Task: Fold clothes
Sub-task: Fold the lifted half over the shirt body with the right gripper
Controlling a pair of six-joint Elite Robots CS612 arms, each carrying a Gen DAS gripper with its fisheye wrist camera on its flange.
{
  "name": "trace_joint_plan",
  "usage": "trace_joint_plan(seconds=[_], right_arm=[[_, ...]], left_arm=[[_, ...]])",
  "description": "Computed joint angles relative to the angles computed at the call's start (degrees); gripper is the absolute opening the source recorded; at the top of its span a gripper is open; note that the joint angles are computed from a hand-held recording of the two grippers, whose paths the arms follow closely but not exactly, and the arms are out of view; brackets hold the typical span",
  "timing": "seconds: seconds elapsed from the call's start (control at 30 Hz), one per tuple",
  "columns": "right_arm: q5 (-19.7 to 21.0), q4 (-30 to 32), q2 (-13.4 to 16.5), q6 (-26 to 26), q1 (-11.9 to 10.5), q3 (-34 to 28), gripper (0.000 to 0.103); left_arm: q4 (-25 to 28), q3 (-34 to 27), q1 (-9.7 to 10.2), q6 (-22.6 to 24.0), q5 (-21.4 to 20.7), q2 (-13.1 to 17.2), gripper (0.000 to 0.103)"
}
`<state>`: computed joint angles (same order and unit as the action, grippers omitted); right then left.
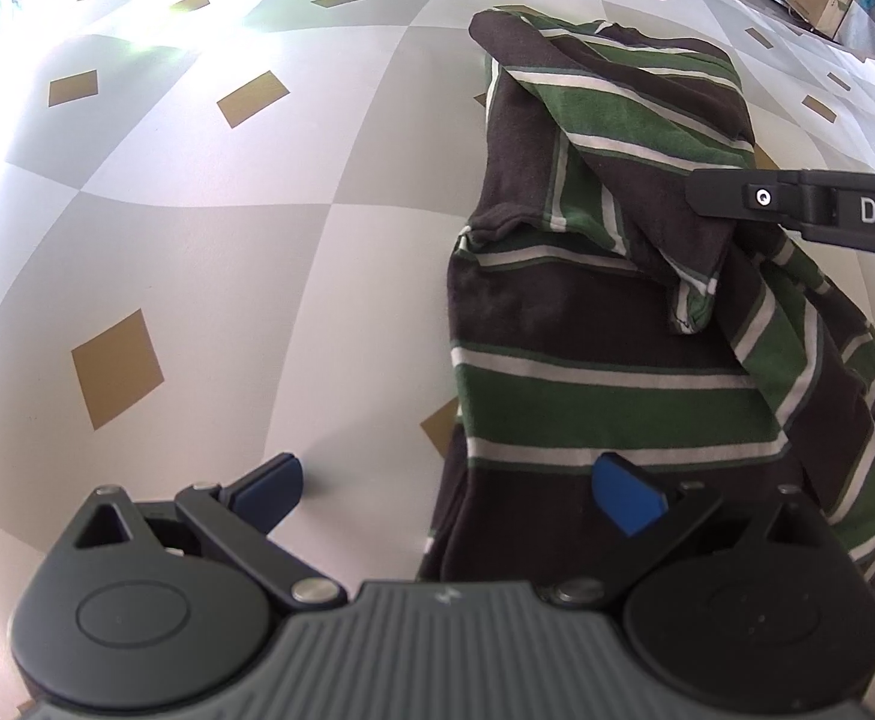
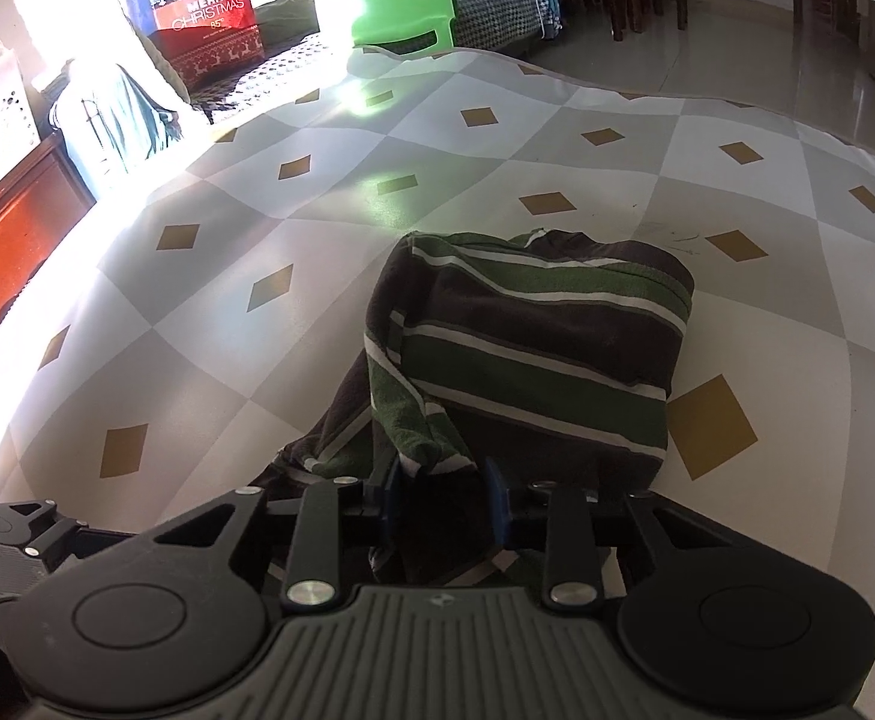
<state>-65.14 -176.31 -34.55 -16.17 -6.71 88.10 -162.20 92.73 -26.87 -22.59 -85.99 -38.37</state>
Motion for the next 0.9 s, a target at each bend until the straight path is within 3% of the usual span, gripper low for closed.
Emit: trace_joint_plan(seconds=[0.07, 0.37, 0.57, 0.73, 0.9], right_arm=[[-0.3, -0.7, -0.4, -0.7, 0.2, 0.5, 0.018], [-0.6, -3.3, -1.9, -5.4, 1.5, 2.9, 0.019], [1.8, 1.4, -1.2, -7.1, 2.2, 2.0, 0.024], [7.3, 6.2, -0.3, -4.5, 1.9, 0.4, 0.034], [7.4, 7.7, -0.4, -5.8, 2.3, -0.1, 0.035]], left_arm=[[-0.2, 0.1, -0.02, 0.0, 0.1, 0.1, 0.103], [0.2, 0.2, 0.62, -1.3, 0.4, -0.1, 0.103], [0.1, 0.7, 0.46, -2.1, 0.2, -0.3, 0.103], [0.8, -0.7, -0.09, -2.5, 0.2, 0.4, 0.103], [1.4, -1.6, -0.55, -2.5, 0.1, 0.8, 0.103]])
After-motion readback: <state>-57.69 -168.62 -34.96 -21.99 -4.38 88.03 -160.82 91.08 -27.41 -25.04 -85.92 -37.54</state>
